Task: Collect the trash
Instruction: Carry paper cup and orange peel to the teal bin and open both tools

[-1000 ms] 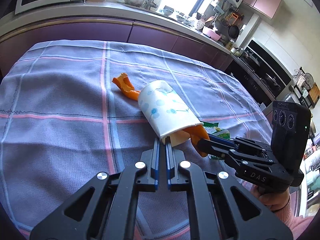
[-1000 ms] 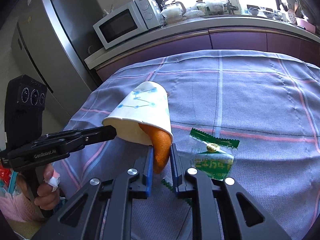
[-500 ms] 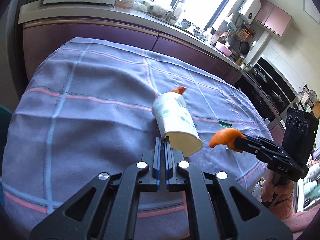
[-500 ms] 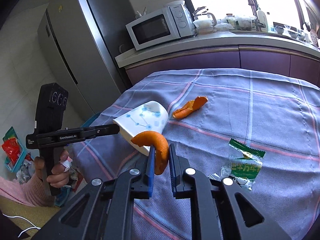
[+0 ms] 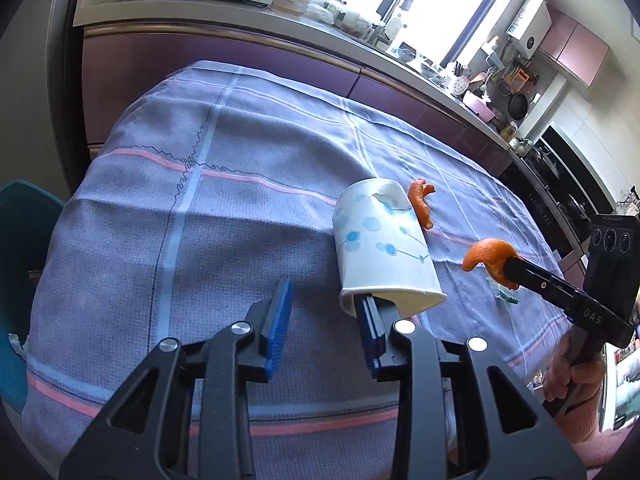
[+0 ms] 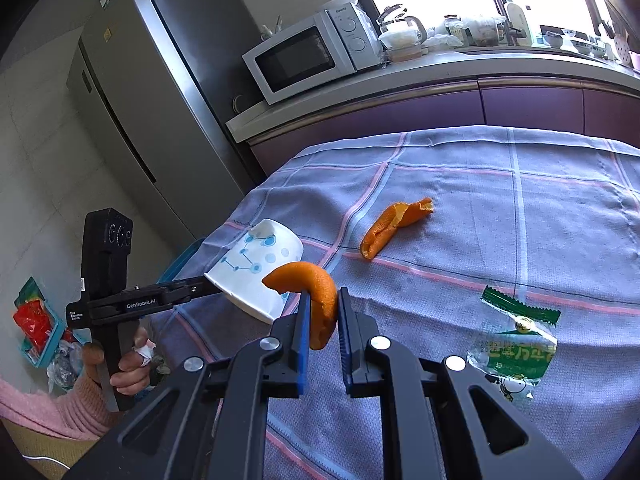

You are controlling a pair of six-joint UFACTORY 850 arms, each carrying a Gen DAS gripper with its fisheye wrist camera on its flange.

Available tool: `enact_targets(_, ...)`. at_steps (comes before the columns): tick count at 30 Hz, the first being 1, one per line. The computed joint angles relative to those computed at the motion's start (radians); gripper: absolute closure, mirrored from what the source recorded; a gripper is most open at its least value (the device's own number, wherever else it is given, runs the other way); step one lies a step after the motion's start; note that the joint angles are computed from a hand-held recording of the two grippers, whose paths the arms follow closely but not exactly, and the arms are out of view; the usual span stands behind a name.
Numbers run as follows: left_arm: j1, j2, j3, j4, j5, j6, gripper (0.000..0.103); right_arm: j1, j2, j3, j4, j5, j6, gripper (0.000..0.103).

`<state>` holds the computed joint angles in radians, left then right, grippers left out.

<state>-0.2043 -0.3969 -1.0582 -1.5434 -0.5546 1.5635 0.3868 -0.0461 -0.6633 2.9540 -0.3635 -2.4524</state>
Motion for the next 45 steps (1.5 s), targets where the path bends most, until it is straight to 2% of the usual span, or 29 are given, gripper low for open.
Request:
enact_targets(2,-0.003,-0.01,-0.01,-0.001,-0.001,-0.007,0.075,-0.002,-0.009,-0.009,-0.009,-0.001,0.013,0.091)
enact_targets(3,-0.001,-0.016,-0.017,0.006,-0.014,-0.02,0.081,-0.003,-0.012,-0.013,-0.015,-0.001,0.021,0.091)
enact_targets(4,0.002,-0.021,-0.021,0.016,-0.034,-0.032,0.094,-0.004,-0.015,-0.017,-0.02,-0.002,0.026,0.091)
enact_targets(9,0.019,0.006,0.009,-0.032,-0.064,0.02,0.099,0.001,-0.034,-0.05,-0.049,-0.003,0.039,0.091)
enact_targets(19,0.121,0.103,0.083,-0.105,-0.086,0.08,0.099,0.02,-0.1,-0.152,-0.206,-0.02,0.148,0.091)
enact_targets(31,0.282,0.207,0.159,-0.187,-0.029,0.121,0.099,0.061,-0.237,-0.353,-0.51,-0.007,0.384,0.091)
enact_targets(45,0.405,0.205,0.168,-0.183,0.041,0.113,0.099,0.126,-0.402,-0.603,-0.941,0.044,0.738,0.091)
